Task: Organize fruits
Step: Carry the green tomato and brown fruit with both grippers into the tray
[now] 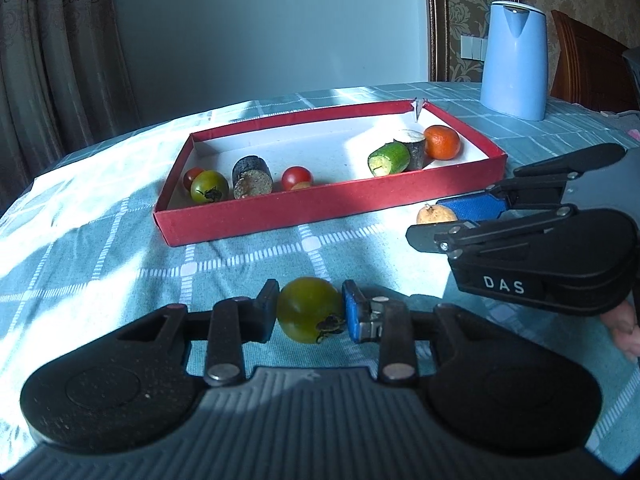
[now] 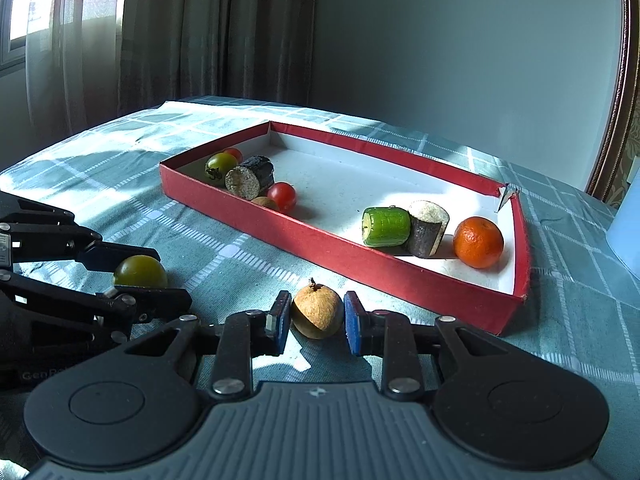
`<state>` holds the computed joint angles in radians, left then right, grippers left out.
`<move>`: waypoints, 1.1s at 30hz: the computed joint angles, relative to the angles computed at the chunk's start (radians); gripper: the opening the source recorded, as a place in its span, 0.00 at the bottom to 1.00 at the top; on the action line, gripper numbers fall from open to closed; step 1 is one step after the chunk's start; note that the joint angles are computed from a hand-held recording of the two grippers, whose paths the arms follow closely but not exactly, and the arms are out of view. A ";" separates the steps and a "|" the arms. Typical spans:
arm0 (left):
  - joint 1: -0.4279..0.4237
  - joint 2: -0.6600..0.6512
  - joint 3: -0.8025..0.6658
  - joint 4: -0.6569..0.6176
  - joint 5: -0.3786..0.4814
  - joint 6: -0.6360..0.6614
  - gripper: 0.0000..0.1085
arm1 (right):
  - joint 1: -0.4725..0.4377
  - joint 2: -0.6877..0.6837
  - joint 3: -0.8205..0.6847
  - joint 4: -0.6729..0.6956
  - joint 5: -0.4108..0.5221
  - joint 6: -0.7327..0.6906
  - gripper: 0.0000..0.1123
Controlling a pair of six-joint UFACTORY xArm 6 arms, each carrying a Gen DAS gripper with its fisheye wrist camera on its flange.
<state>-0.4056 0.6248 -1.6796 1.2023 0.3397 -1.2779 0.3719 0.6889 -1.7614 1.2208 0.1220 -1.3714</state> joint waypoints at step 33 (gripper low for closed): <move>-0.044 0.101 -0.199 -0.084 0.162 0.082 0.28 | -0.011 0.005 -0.090 0.361 -0.061 -0.284 0.25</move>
<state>-0.4492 0.7256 -1.8791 1.1185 0.5017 -1.1960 0.3610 0.6941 -1.8514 1.5815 0.0610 -1.6555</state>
